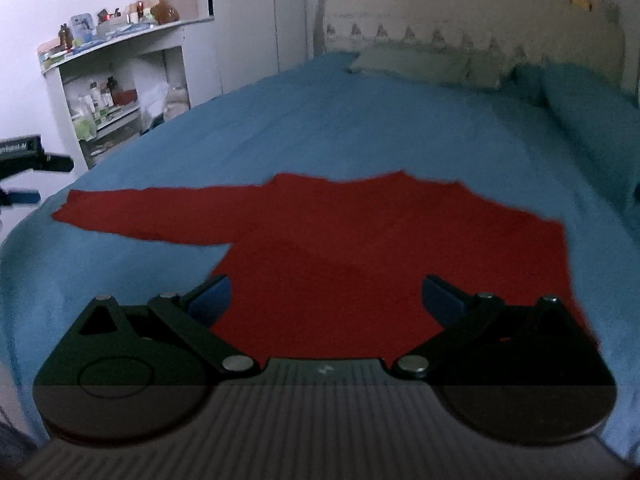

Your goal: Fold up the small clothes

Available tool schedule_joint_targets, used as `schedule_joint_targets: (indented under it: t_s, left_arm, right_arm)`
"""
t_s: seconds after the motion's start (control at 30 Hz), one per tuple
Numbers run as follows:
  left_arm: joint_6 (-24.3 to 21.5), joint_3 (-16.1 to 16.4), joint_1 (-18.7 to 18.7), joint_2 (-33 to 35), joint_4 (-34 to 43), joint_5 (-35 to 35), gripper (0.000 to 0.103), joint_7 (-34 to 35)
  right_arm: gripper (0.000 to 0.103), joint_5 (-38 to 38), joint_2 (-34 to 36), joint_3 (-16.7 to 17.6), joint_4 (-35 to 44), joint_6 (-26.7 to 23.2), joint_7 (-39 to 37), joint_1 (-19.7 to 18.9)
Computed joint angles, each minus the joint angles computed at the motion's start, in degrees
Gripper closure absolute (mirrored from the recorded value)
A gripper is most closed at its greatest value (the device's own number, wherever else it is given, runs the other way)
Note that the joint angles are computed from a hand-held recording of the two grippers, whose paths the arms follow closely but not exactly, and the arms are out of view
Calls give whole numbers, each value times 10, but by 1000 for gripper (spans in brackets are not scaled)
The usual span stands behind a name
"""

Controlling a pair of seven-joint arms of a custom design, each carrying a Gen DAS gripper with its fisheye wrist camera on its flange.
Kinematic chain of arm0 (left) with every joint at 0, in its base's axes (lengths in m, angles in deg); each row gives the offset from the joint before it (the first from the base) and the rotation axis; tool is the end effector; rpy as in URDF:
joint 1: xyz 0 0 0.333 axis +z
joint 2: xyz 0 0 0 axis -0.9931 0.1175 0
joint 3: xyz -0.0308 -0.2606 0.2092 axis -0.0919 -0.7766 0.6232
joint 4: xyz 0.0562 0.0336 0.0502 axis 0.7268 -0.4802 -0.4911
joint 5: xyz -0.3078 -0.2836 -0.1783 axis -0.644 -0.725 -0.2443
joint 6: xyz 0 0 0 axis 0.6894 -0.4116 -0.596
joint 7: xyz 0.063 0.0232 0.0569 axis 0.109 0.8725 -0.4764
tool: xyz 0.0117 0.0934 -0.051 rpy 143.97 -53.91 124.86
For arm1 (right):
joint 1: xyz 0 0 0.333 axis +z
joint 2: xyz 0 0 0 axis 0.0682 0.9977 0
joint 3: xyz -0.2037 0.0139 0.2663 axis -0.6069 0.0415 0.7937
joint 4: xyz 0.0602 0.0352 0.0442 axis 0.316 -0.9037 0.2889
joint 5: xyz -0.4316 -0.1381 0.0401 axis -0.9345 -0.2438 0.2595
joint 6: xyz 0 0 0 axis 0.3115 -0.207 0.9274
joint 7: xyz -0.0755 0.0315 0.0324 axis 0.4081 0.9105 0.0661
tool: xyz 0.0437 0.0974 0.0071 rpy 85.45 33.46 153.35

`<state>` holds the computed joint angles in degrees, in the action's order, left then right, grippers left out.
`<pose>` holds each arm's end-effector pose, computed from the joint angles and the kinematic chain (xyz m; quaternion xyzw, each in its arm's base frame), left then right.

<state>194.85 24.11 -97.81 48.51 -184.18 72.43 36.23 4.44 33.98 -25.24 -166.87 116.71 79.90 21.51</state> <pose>0.5369 -0.3042 0.4570 -0.8274 0.3442 -0.3392 0.2863 0.5831 0.1558 0.4609 -0.7739 0.4512 -0.2163 0.3883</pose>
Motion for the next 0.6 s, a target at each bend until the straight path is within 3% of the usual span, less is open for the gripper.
schedule_joint_targets:
  t_s: [0.13,0.23,0.37,0.5,0.6]
  left_arm:
    - [13,17,24,-8,-50,27,8,-84]
    - [63,34,49,9,-63,49,20,-165]
    - [110,55,74,37,-60,58,32,-199]
    - [99,63,79,59,-35,63,36,-174]
    - [79,66,78,68,-25,65,49,-185]
  right_arm:
    - [0,-50,2,13,-19,-3,108,4]
    - [0,-111,23,20,-21,19,177,6]
    - [0,-198,52,19,-17,31,255,5]
    - [0,-251,82,17,-5,50,301,8]
    - [0,-238,96,24,5,51,295,1]
